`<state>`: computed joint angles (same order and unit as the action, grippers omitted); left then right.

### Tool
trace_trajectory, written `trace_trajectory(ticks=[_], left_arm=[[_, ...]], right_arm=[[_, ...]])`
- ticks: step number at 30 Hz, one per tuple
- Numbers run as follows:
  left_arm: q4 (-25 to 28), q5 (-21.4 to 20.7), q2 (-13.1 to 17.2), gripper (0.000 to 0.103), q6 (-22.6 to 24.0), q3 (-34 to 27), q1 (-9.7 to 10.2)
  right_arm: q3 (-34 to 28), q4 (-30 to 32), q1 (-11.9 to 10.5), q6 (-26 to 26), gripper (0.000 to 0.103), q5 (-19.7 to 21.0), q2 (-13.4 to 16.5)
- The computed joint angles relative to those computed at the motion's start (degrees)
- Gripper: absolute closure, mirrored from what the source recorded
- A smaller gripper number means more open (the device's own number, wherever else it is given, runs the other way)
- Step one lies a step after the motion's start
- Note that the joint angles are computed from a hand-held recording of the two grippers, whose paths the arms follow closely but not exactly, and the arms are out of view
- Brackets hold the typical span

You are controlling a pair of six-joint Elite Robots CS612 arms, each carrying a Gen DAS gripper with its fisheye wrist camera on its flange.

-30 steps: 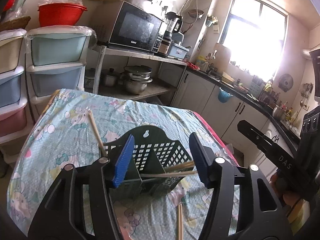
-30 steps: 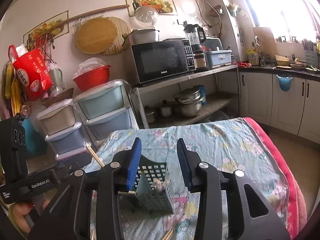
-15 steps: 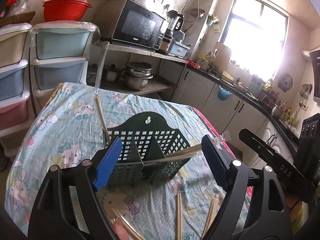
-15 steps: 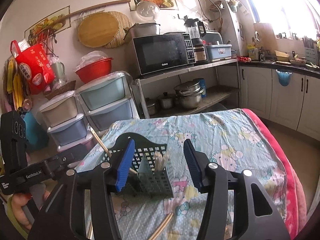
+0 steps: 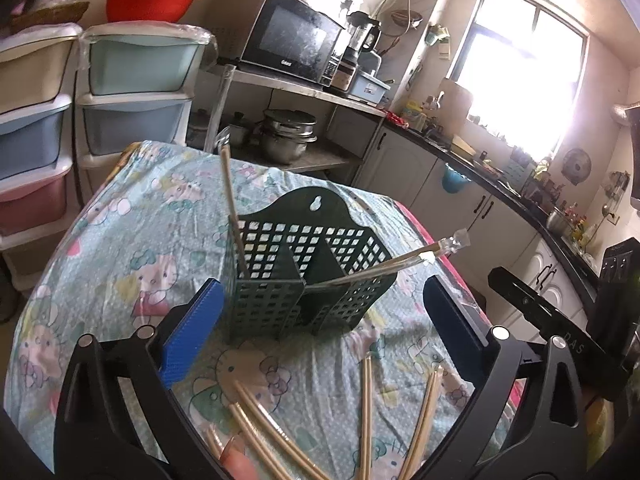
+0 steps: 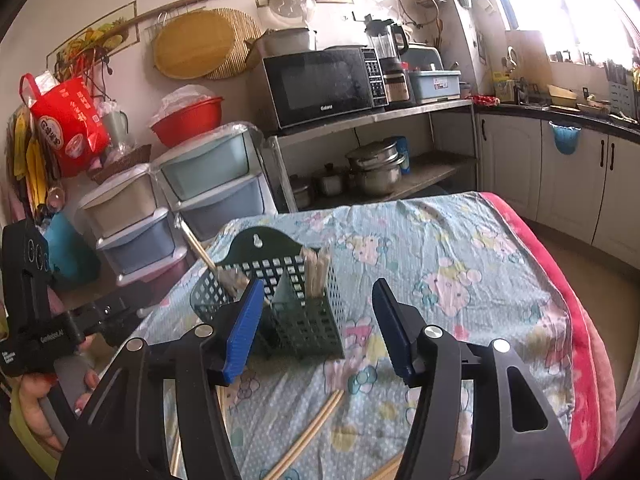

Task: Organize utensils
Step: 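Raise both open grippers away from the caddy, then move both open grippers down to the chopsticks lying on the cloth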

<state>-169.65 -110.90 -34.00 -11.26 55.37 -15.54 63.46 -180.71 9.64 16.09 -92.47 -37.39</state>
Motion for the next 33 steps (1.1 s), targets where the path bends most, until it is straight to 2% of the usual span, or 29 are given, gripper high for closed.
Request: trace_trajectory(ticks=[15, 33], left_arm=[[2.1, 1.5, -1.1, 0.011, -0.7, 3.7, 0.65], [4.1, 2.5, -2.6, 0.011, 0.6, 8.4, 0.61]], right_arm=[[3.1, 1.3, 0.5, -0.9, 0.049, 0.8, -0.9], [5.1, 4.7, 1.0, -0.7, 0.049, 2.8, -1.3]])
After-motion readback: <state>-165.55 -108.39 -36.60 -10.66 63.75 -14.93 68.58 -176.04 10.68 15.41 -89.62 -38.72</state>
